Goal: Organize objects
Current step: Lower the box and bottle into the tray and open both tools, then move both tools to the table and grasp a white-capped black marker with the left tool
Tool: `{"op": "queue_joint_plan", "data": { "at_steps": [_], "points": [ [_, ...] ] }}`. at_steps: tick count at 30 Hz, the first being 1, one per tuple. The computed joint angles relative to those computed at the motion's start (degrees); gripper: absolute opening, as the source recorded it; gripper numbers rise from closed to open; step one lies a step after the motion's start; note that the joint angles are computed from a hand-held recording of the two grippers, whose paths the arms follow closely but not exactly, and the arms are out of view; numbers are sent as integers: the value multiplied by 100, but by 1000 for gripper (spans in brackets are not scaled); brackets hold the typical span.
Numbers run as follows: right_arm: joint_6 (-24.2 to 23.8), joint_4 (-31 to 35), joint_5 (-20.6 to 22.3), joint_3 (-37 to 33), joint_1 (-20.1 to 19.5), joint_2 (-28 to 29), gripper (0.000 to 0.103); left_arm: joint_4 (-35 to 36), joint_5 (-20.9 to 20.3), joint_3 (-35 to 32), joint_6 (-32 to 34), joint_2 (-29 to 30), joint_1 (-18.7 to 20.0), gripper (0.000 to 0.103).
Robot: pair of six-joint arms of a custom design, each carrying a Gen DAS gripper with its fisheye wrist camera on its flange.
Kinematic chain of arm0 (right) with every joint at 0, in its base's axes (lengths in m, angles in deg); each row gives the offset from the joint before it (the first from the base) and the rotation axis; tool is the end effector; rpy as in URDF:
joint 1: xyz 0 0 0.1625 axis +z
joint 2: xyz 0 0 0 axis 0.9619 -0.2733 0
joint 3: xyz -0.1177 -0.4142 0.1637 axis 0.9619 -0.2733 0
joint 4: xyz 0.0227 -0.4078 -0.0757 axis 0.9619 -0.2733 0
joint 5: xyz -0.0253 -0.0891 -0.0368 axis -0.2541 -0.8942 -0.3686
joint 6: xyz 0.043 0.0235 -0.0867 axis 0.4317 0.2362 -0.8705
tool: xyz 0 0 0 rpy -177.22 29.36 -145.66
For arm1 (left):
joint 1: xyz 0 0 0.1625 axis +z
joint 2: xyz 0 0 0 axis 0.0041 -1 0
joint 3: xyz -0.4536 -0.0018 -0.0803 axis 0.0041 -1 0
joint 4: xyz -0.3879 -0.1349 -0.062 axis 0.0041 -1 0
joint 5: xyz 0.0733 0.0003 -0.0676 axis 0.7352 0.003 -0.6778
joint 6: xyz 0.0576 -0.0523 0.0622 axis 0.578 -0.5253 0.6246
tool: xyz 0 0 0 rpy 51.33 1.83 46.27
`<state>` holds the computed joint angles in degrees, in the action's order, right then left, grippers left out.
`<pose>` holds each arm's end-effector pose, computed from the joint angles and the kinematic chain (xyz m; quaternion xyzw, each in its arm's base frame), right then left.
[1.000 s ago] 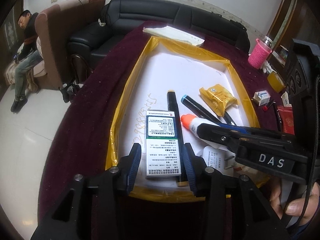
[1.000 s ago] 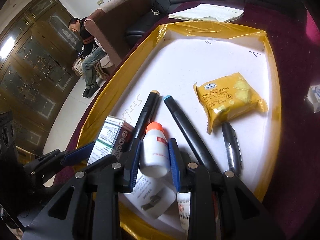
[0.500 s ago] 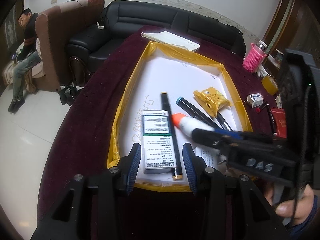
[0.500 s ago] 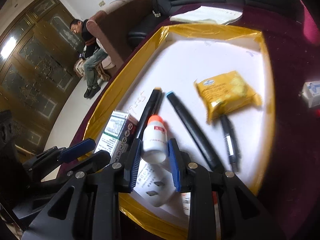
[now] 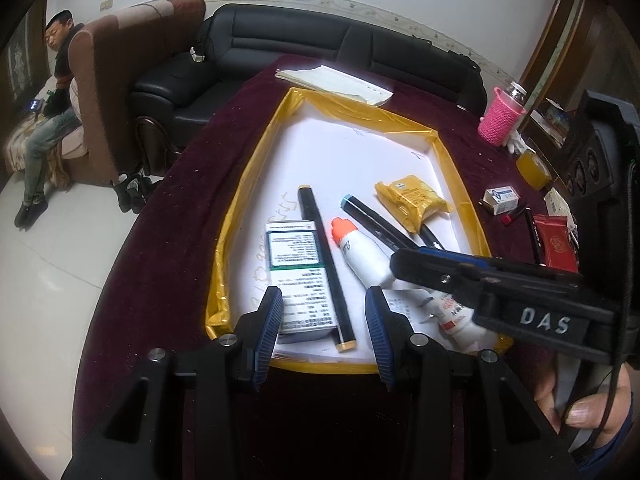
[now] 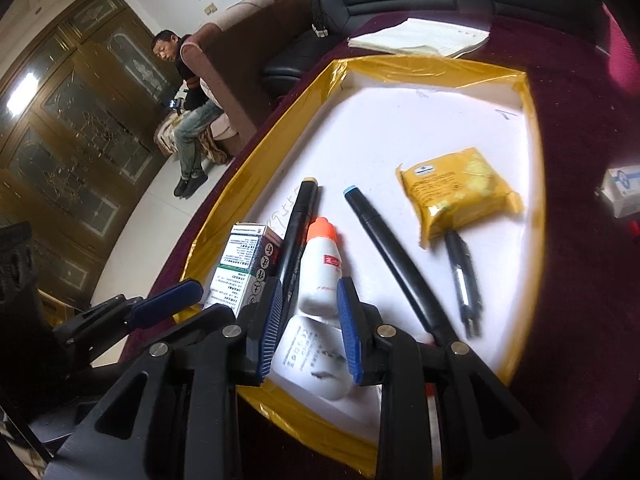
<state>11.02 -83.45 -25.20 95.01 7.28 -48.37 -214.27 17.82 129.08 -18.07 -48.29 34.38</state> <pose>0.0498 -0.5091 0.1907 0.2831 -0.9491 0.1017 0.0932 -0.2580 -0.4323 -0.0167 0.0551 0.9055 -0.3159 0.2781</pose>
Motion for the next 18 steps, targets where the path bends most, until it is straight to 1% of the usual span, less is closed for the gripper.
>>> {"op": "queue_joint_plan", "data": {
  "at_steps": [5,7,8,9,11,14,18],
  "points": [
    [-8,164,145,33,-132,-230,28,170,59,-76,-58,13,-148,38],
    [16,293,265,34,-248,-365,34,222,64,-106,-95,20,-213,39],
    [15,358,328,28,-300,-419,35,233,62,-128,-78,35,-259,39],
    [0,428,379,32,-362,-502,36,245,64,-151,-56,54,-302,40],
    [-67,496,444,72,-482,-687,36,292,47,-234,-22,113,-397,46],
    [-114,602,663,89,-750,-1026,36,246,-68,-425,139,256,-501,47],
    [-135,795,1045,-83,-1213,-1503,36,301,-265,-780,464,521,-639,47]
  ]
}}
